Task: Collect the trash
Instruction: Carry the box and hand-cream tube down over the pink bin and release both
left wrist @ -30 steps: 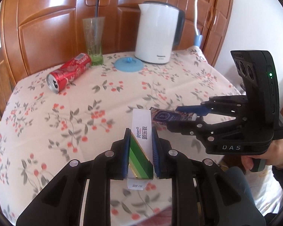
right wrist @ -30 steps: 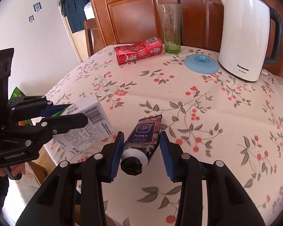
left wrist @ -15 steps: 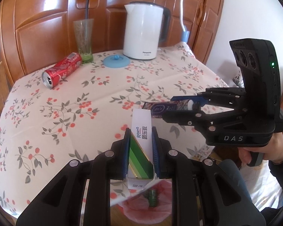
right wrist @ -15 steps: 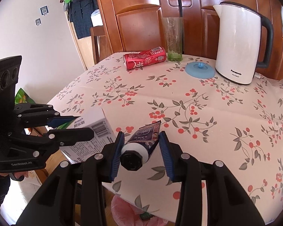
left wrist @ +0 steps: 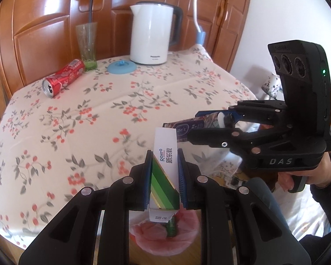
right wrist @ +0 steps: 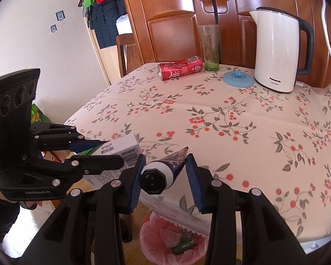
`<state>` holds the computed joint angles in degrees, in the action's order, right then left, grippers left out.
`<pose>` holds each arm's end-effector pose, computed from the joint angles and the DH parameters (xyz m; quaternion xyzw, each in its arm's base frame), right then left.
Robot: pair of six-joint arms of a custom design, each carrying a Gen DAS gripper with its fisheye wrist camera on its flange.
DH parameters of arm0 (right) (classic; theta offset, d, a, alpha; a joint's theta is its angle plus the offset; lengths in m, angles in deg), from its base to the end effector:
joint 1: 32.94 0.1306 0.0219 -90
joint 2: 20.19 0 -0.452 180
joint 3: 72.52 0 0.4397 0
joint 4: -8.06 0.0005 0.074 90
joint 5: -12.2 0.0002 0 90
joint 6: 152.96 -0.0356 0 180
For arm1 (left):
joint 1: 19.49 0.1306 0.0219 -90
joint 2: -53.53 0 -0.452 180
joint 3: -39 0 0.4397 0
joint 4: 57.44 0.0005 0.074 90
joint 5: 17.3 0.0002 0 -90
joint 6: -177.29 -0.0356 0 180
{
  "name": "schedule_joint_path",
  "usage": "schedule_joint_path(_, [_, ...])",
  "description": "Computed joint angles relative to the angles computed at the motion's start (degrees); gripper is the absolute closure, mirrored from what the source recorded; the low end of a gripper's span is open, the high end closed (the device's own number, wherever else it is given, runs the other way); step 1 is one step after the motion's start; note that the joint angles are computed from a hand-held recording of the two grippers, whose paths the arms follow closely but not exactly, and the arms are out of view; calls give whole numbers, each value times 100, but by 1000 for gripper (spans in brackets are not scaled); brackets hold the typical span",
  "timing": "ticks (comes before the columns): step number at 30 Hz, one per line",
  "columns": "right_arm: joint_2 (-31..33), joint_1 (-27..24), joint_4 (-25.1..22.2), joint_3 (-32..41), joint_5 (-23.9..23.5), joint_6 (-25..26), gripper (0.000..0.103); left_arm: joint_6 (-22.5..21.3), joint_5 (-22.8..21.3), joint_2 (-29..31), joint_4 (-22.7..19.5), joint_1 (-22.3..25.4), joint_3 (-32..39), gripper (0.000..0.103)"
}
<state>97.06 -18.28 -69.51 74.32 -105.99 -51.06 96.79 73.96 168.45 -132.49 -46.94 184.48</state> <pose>0.6553 0.1883 0.6711 -0.2930 0.8611 0.2356 0.3422 0.5931 -0.3095 0.6871 0.1481 0.9102 -0.1322 0.3636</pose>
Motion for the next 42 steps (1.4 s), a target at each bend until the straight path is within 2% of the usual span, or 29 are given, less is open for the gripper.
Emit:
schedule_joint_path(10, [-986,-33,260,-1514,-206,157,66,213,32,-787,417,-310,-1379,83])
schedule_joint_path(14, [-1307,-20,347,-2203,-101,203,66,266,-82,-1016,496,-446,-1998,83])
schedule_joint_path(18, [-1493,-27,467,-3004,30,116,66,487,24,-1088,633,-465,-2665,83])
schedule_joint_path(27, [-1145,85,841,-4359,449,-135,66,907,450,-707,908,-351,-3861,83])
schedule_joint_path(35, [-399,247,1074,-4696,851,-297,66,1119,706,-118,877,-179,-4271,82])
schedule_joint_path(38, [-128,242,1100,-4701,888,-337,66,1260,796,74,882,-129,-4311,77])
schedule_joint_path(40, [2,243,1078,-4685,892,-318,65,1318,838,175,963,-97,-4295,60])
schedule_joint_path(42, [122,225,1147,-4683,948,-330,63,1353,869,225,1086,-74,-4300,51])
